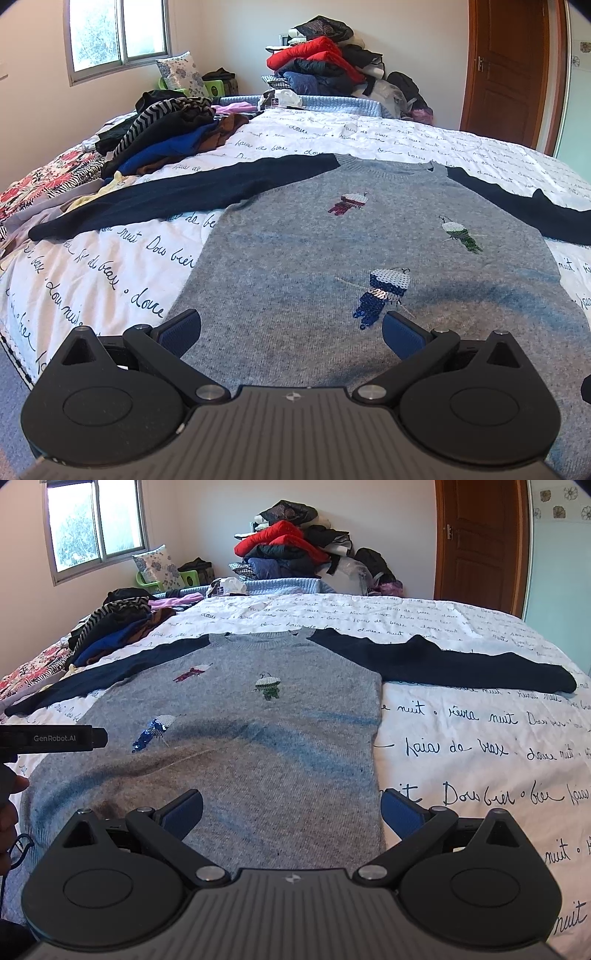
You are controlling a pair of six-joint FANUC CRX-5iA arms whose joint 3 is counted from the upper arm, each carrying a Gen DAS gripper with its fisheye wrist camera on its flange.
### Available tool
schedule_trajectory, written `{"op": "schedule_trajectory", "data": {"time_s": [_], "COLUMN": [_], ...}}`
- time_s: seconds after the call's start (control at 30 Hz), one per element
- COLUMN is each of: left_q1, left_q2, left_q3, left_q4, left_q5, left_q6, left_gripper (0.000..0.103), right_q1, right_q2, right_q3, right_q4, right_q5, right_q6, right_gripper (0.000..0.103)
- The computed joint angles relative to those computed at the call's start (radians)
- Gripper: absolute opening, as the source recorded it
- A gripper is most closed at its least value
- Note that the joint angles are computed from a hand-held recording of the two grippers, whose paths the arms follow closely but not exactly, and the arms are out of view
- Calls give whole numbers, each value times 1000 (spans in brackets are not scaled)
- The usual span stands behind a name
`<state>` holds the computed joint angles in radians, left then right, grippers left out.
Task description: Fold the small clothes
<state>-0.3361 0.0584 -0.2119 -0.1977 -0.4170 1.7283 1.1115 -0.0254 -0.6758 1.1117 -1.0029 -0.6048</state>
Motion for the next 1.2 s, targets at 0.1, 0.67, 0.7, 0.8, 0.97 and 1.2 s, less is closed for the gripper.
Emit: {"op": "schedule_trajectory", "data": {"time_s": [0.1,0.67,0.7,0.8,0.97,1.2], "left_q1": [-10,-30,-30,-37,-41,-44], "left_q2": [1,11,11,14,12,8], "left_q3": [11,36,37,46,44,42], "left_q4": [-40,-101,-101,-125,-137,-147], "left_q5": [-11,-43,-44,-56,-51,-42], "left_q6": [34,91,93,115,122,132], "left_gripper": [103,103,103,103,103,103], "right_q1": [0,0,0,-1,0,3], "right_q2": [1,2,2,2,3,4], "right_q3": [1,0,-1,-2,-3,-2], "right_q4": [-2,-3,-2,0,1,1], "right_q5": [1,5,6,8,9,4], "right_q6": [0,-2,-3,-6,-9,-5], "right_gripper": [103,103,103,103,103,103]}}
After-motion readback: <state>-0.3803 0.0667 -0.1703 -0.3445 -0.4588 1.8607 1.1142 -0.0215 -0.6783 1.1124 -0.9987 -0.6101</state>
